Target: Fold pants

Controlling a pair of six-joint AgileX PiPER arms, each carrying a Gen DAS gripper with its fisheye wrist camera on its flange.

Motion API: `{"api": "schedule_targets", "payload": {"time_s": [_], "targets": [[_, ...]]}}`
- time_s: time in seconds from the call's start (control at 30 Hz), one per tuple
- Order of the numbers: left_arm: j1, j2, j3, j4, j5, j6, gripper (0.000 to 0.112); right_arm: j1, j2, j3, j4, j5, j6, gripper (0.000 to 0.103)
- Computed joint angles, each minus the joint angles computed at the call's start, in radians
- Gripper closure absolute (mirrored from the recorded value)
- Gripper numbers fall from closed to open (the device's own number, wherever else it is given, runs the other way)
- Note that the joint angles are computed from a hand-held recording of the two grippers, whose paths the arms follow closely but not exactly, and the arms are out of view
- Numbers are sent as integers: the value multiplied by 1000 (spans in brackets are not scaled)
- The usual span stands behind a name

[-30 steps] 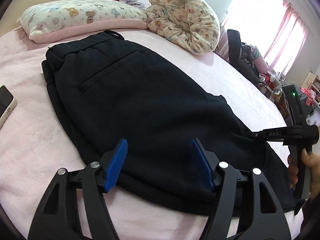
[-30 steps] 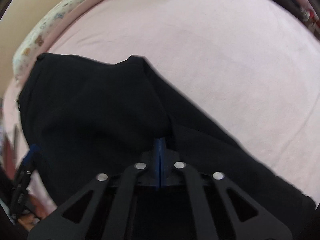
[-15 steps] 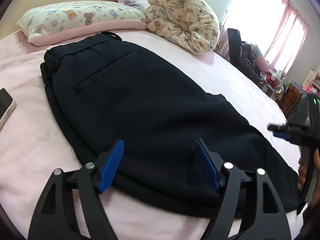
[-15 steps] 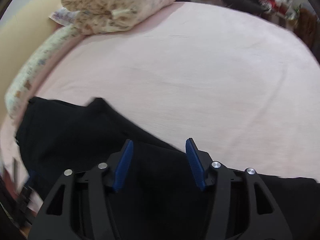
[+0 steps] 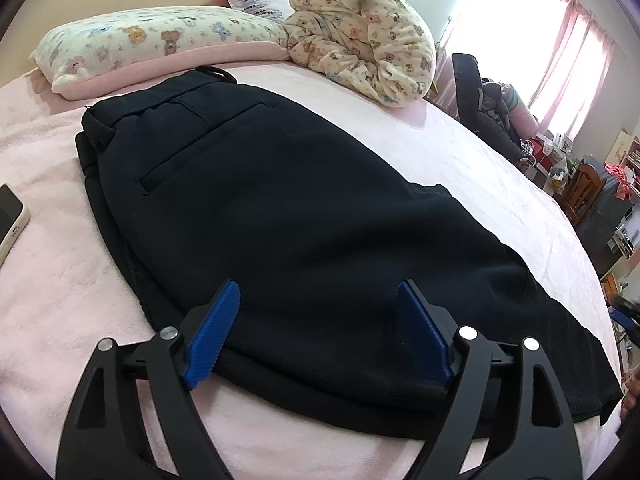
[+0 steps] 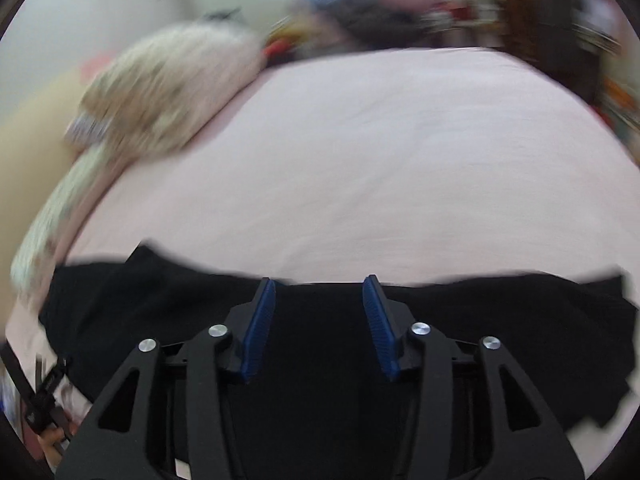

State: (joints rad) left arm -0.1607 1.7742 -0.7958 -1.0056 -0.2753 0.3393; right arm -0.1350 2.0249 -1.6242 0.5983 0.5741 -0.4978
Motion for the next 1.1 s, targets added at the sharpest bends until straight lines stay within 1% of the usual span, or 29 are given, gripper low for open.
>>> {"api": "schedule_targets", "payload": {"time_s": [0.03,0.1,0.13,0.17,0.23,0.27,0.3,0.37,0.43,0.47,0.57,0.7,0.77,0.8,0.83,0.87,0.93,1.0,1.07,1.1], "targets": [[-1,-2,1,3,0,-5,30,-78,-47,49,14,-8,12,54],[0,-3,4,12,0,-18,30,-203,-73,60,-8,23,84,49],[-1,-2,3,8,0,-15,30,-284,-71,48,-18,68,133,44],[-3,-1,1,-4,-1,-4,30,-372,-57,35,13,134,158,44],[-8,2,-5,-38,-6,29,28,-506,-25,46,151,253,136,44],[-13,5,-9,-67,-10,56,28,-592,15,44,240,347,135,44],[-19,7,-14,-104,-15,92,28,-637,35,51,291,400,124,44],[-26,12,-23,-155,-22,144,27,-682,71,80,358,447,123,44],[-33,14,-26,-182,-30,173,27,-685,101,109,431,474,94,45],[-34,13,-22,-174,-34,163,27,-693,130,106,485,518,74,45],[-36,12,-14,-144,-41,131,27,-668,158,113,556,550,56,45],[-40,13,-12,-146,-48,134,27,-643,168,123,592,532,102,45],[-36,13,-13,-141,-43,129,27,-645,159,134,586,563,91,44],[-36,13,-13,-141,-42,130,26,-655,159,119,552,590,109,44],[-39,14,-16,-157,-44,146,26,-650,143,124,512,595,142,44],[-42,15,-18,-178,-46,169,25,-652,132,132,504,601,153,44],[-45,16,-25,-218,-47,215,24,-648,91,168,486,573,170,44],[-45,15,-25,-221,-46,217,24,-633,23,230,468,493,166,44],[-45,14,-25,-212,-45,207,24,-622,1,245,496,469,143,44],[-46,15,-26,-216,-45,211,24,-618,17,237,532,480,125,44]]}}
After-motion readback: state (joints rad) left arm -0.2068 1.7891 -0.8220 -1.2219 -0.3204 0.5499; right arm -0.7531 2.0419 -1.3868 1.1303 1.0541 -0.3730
